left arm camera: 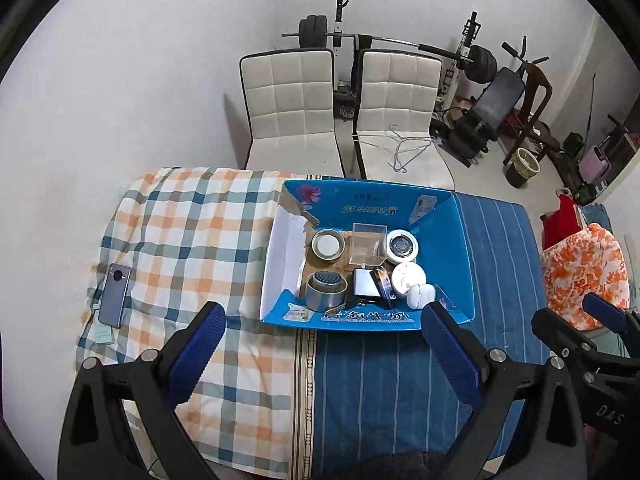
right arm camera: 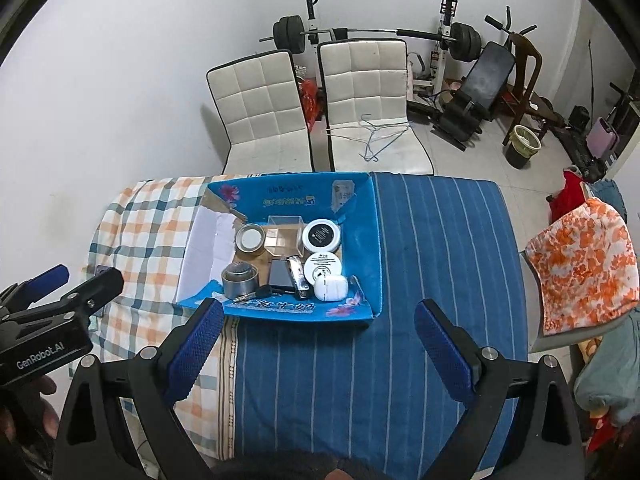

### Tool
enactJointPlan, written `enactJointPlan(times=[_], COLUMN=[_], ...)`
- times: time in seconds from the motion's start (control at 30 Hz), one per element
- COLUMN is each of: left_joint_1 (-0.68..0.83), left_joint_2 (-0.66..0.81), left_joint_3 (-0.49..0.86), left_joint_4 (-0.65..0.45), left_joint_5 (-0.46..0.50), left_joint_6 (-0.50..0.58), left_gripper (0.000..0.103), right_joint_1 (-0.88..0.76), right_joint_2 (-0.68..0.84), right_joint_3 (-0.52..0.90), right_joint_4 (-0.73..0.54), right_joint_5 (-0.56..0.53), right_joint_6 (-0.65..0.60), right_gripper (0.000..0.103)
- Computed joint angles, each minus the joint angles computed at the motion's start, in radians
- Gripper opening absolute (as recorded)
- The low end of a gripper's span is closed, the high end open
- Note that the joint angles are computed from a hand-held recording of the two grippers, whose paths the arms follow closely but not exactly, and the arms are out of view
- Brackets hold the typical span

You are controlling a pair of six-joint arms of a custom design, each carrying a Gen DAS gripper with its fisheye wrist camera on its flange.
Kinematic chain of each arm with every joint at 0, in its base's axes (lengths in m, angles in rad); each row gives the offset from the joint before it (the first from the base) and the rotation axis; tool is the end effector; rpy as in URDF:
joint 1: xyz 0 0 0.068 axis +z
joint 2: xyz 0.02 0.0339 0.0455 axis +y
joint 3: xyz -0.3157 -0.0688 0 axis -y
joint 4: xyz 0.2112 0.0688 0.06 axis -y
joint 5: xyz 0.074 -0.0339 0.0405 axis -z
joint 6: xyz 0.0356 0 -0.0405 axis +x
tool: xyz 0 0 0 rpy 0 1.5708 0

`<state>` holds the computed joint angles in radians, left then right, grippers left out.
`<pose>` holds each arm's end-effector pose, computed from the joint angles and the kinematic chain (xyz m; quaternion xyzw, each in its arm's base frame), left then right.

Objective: Organize rigid objects

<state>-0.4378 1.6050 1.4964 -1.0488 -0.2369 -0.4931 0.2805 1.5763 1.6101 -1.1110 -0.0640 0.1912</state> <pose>0.2670 -0.1158 0.3663 -0.0511 0.9708 0.0119 0.2340 0.2710 0.0804 0.3998 -0.0511 0.9679 0.0872 0.2302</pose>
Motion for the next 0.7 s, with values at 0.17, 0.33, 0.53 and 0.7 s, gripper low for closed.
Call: enactJointPlan(times=[0.17, 0.33, 0.53, 0.7], left_joint_1=[-0.006, -0.009, -0.043, -0.058], left_joint_2=[-0.007, -0.012, -0.037, -0.047], left_joint_3=[-0.002, -0.01, -0.029, -0.031], left_joint_4=[-0.008, -0.003, -0.013, -0.023], left_joint_5=[0.003, 0.001, -0.028, -0.043], left_joint_6=[-0.01, -0.012, -0.042, -0.06], left_gripper=[0.1, 0.1, 0.1, 0.1], right_joint_1=[-0.01, -0.01, 0.003, 0.0], right_joint_2=[-0.012, -0.019, -0.021, -0.026], right_joint_3=[0.003, 0.003, 0.008, 0.021], right_joint_4=[-0.005, -0.004, -0.008, -0.02], right_joint_5=[0.011, 0.019, 0.049, 0.054], right_joint_6=[-0.002, -0.005, 0.002, 0.002], right_gripper=[0.098, 0.098, 0.098, 0.098])
